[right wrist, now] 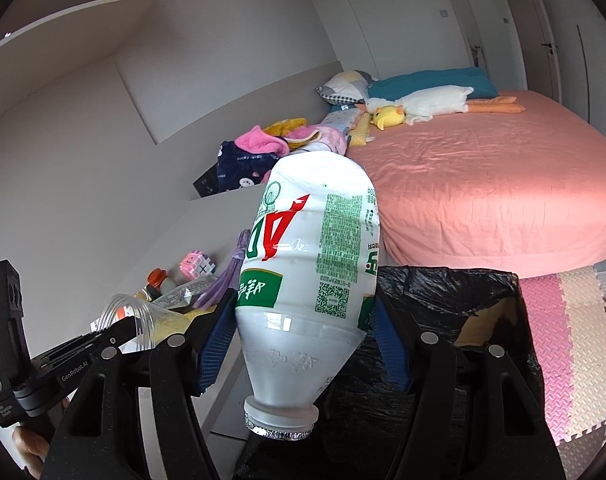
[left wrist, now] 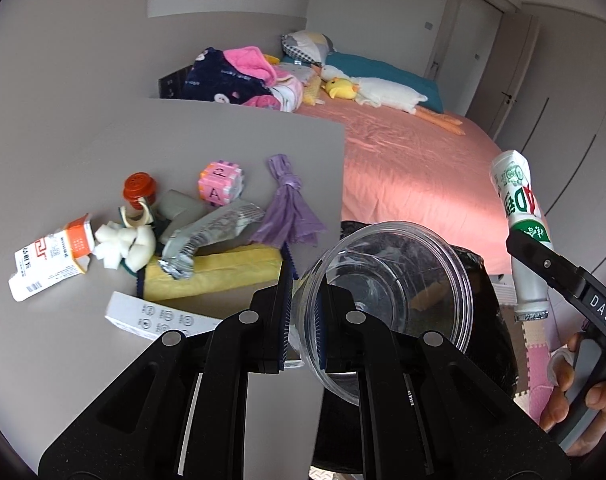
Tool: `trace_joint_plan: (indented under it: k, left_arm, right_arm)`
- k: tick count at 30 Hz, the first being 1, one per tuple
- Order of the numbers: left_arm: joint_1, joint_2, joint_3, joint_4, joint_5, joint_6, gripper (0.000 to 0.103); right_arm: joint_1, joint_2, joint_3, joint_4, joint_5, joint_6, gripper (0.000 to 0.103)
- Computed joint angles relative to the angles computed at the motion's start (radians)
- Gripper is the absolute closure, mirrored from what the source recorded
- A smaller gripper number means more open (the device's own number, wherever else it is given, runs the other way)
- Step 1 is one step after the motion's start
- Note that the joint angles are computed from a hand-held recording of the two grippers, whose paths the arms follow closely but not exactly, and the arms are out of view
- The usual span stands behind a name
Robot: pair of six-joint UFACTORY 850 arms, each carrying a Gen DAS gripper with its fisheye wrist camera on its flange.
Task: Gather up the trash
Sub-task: 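Carry cup and bottle over the black trash bag and open both tools, then move both open tools back over the desk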
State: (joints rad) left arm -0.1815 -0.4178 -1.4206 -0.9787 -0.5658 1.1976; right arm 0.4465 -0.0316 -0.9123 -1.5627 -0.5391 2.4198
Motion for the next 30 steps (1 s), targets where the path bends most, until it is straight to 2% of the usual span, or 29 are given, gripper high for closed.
trace_joint_plan:
  k: [12, 15, 16, 17, 19, 21, 30]
  left_arm:
    - [-0.088, -0.021, -0.006, 0.073, -0.053, -0.018, 0.093]
    - [-0.093, -0.038, -0.025, 0.091, -0.112, -0.026, 0.086]
    - [-0.096, -0.043, -0.03, 0.104, -0.122, -0.038, 0.052]
    - [-0.1, -0.036, -0.019, 0.098, -0.111, -0.028, 0.005]
    - [-0.102, -0.01, 0.02, 0.034, -0.064, 0.061, 0.007]
    - [-0.106, -0.005, 0.026, 0.041, -0.048, 0.064, 0.007]
    - [-0.078, -0.008, 0.021, 0.02, -0.059, 0.067, 0.007]
  right_arm:
    - [-0.037, 0.077, 0.091, 0.045, -0.016, 0.014, 0.037]
    - [-0.045, 0.086, 0.099, 0.08, -0.017, -0.011, 0.035]
    - [-0.04, 0.087, 0.1, 0.093, -0.043, -0.013, 0.024]
    - [-0.032, 0.09, 0.103, 0.101, -0.076, -0.009, 0.019]
    - [-0.029, 0.098, 0.111, 0.104, -0.107, 0.001, 0.016]
    - [-0.035, 0.101, 0.115, 0.098, -0.103, 0.017, 0.016]
    - [-0.033, 0.069, 0.09, 0.099, -0.082, -0.002, 0.016]
